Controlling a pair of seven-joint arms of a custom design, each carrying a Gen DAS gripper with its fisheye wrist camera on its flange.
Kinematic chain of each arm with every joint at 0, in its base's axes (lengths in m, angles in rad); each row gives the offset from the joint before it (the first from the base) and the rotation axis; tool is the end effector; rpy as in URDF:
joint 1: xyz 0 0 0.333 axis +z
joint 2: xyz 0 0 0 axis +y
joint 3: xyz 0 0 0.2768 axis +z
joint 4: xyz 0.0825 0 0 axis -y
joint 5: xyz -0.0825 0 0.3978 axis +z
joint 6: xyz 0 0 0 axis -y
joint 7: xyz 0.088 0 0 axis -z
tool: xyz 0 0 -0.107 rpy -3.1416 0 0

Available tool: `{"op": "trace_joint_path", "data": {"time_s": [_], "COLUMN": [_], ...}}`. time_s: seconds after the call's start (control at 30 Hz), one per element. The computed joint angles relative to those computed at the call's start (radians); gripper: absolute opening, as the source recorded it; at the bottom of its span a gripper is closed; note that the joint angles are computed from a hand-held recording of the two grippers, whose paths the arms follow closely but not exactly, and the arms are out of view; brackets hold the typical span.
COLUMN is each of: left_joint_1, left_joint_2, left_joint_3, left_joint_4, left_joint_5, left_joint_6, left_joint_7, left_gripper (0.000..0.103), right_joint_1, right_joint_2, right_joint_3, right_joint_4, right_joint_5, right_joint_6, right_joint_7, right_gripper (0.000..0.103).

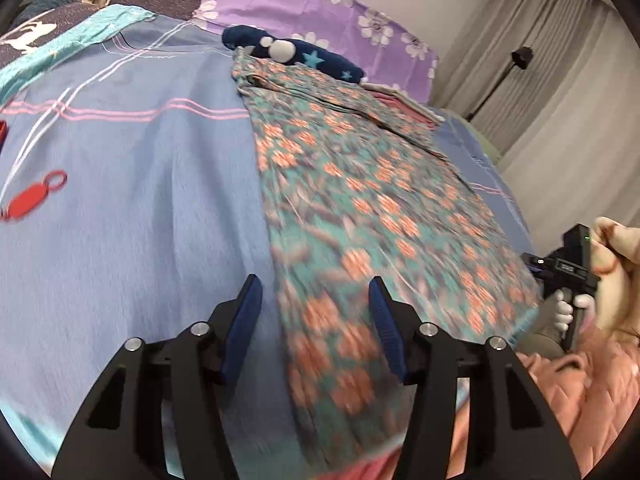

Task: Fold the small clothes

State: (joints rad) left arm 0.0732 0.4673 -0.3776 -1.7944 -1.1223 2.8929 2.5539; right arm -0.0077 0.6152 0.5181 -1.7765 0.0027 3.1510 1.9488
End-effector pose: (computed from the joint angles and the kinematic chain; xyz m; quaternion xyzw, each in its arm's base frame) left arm 0.6604 -0.1300 0.3036 -0.5844 0.6895 -0.4226 0.0671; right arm 0.6330 0.2974 0.3057 -0.6162 0.6677 -0.0245 0.4170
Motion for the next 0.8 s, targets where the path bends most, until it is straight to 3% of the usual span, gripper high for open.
{"op": "trace_joint_path", "data": {"time_s": [0.07, 0.13, 0.23, 0.3, 0.43, 0.6, 0.67, 0.7, 0.73, 0.77, 0.8], "left_joint_1": [0.040, 0.069, 0.068, 0.040, -0.007, -0.036, -0.035, -0.037, -0.040, -0.050, -0.062], "left_joint_2": [-0.034, -0.073, -0.100, -0.095, -0.023, -0.043, -0.054, -0.048, -0.039, -0.019, 0.000], "left_joint_3": [-0.036, -0.039, -0.015, 0.007, 0.041, 0.052, 0.049, 0.051, 0.054, 0.062, 0.071], "left_joint_4": [-0.046, -0.085, -0.107, -0.097, -0.003, -0.019, -0.034, -0.027, -0.017, 0.008, 0.033], "left_joint_5": [-0.084, -0.169, -0.214, -0.210, -0.205, -0.153, -0.162, -0.164, -0.159, -0.136, -0.104], "left_joint_6": [-0.025, -0.107, -0.210, -0.221, -0.256, -0.217, -0.209, -0.205, -0.201, -0.196, -0.181], "left_joint_7": [0.076, 0.119, 0.125, 0.132, 0.116, 0.082, 0.090, 0.084, 0.070, 0.022, -0.037], "left_gripper": [0.056, 0.056, 0.056, 0.056, 0.056, 0.056, 0.054, 0.047, 0.033, 0.026, 0.018], "right_joint_1": [-0.084, -0.182, -0.280, -0.313, -0.319, -0.327, -0.332, -0.332, -0.333, -0.337, -0.345], "right_joint_2": [-0.001, 0.013, 0.076, 0.145, 0.208, 0.078, 0.082, 0.100, 0.127, 0.162, 0.190], "right_joint_3": [0.092, 0.197, 0.310, 0.358, 0.382, 0.358, 0.366, 0.371, 0.380, 0.397, 0.417], "right_joint_4": [-0.044, -0.086, -0.091, -0.055, 0.011, -0.104, -0.114, -0.103, -0.082, -0.051, -0.029], "right_joint_5": [0.007, 0.004, -0.039, -0.079, -0.104, -0.076, -0.079, -0.085, -0.090, -0.093, -0.091], "right_joint_6": [0.018, 0.039, 0.057, 0.051, 0.011, 0.013, 0.027, 0.029, 0.027, 0.017, 0.010], "right_joint_7": [-0.033, -0.059, -0.079, -0.089, -0.090, -0.071, -0.075, -0.078, -0.081, -0.084, -0.088], "right_gripper": [0.036, 0.036, 0.041, 0.044, 0.041, 0.039, 0.040, 0.041, 0.041, 0.034, 0.018]}}
